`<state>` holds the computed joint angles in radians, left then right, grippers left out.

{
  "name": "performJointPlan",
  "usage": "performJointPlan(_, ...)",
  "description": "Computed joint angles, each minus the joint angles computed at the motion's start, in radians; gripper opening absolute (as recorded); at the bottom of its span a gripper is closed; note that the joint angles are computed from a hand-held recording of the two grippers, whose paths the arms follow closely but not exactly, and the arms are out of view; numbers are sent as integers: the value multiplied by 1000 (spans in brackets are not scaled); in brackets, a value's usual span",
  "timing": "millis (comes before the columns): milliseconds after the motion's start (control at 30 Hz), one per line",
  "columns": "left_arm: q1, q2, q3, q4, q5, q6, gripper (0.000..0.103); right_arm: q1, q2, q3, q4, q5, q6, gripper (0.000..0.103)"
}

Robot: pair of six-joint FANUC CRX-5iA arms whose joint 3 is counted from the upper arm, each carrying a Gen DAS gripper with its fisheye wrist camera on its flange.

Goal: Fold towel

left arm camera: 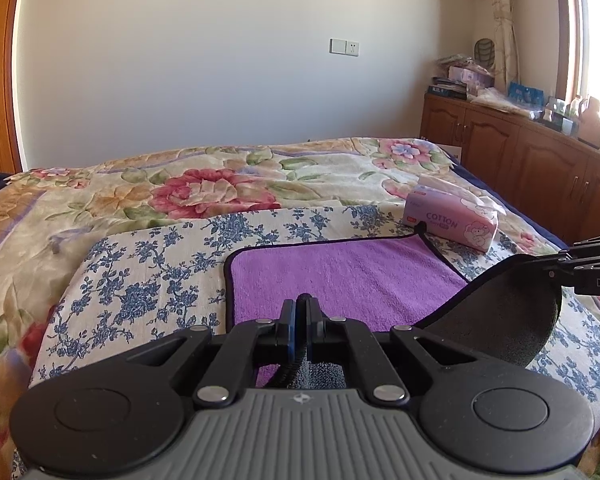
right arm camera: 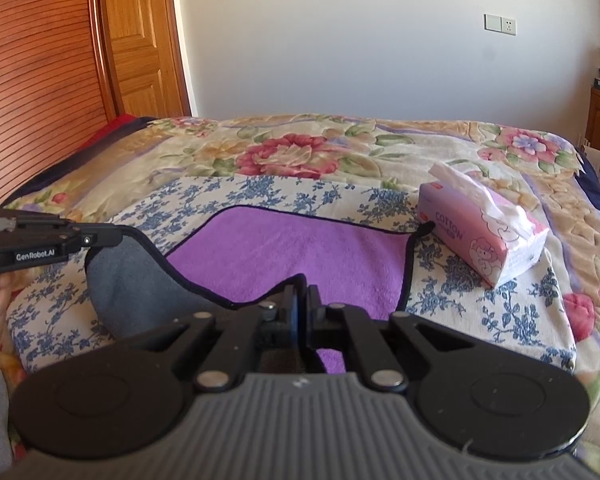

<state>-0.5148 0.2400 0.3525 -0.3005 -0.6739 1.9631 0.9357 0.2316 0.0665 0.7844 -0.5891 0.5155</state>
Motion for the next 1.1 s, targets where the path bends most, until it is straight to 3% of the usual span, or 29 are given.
performJointPlan(1100,26,95,117,16,20,-68,6,-65,81,60,97,13,15,5)
